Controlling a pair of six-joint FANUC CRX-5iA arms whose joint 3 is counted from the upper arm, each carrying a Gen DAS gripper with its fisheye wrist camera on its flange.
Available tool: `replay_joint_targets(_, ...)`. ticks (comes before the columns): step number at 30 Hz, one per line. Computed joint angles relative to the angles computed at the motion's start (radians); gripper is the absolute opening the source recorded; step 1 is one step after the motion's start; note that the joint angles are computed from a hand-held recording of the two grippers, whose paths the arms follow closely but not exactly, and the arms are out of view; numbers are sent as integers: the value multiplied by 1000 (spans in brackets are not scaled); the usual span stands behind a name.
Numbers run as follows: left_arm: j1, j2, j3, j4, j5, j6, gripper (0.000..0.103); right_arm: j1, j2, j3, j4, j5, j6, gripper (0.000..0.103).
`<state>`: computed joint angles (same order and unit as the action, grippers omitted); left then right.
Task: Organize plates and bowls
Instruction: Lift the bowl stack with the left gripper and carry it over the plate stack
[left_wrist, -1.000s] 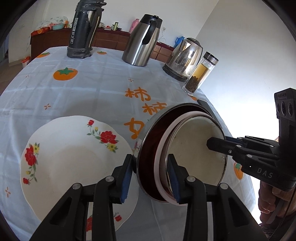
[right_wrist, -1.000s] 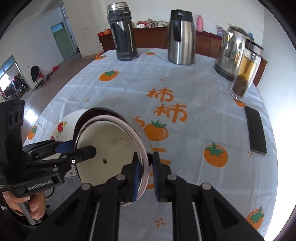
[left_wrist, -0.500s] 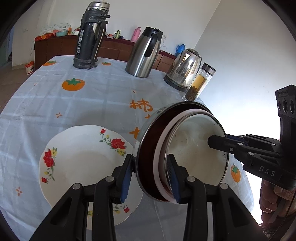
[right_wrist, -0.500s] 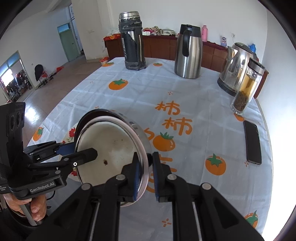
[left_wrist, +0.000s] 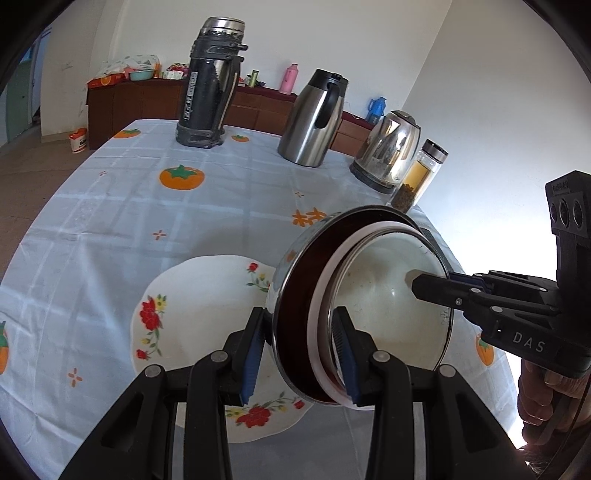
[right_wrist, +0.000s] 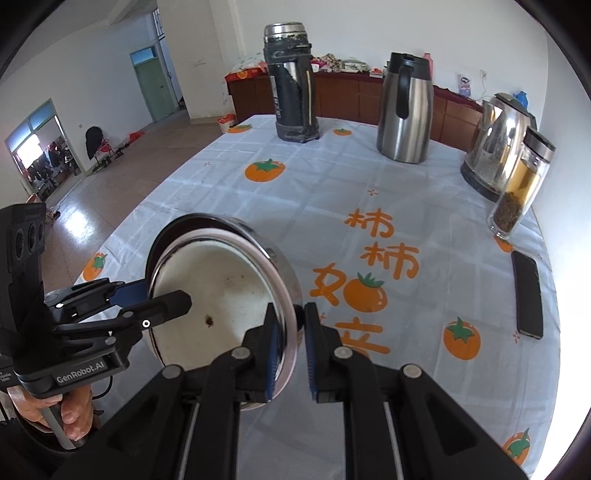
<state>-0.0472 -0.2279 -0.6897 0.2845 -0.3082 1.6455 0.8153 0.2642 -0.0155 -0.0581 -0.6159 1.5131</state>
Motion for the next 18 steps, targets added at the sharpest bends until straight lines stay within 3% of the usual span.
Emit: replay_joint_targets(18,61,-59,-10,-116,-79,94,39,34,61,70,-59,-53,59,13)
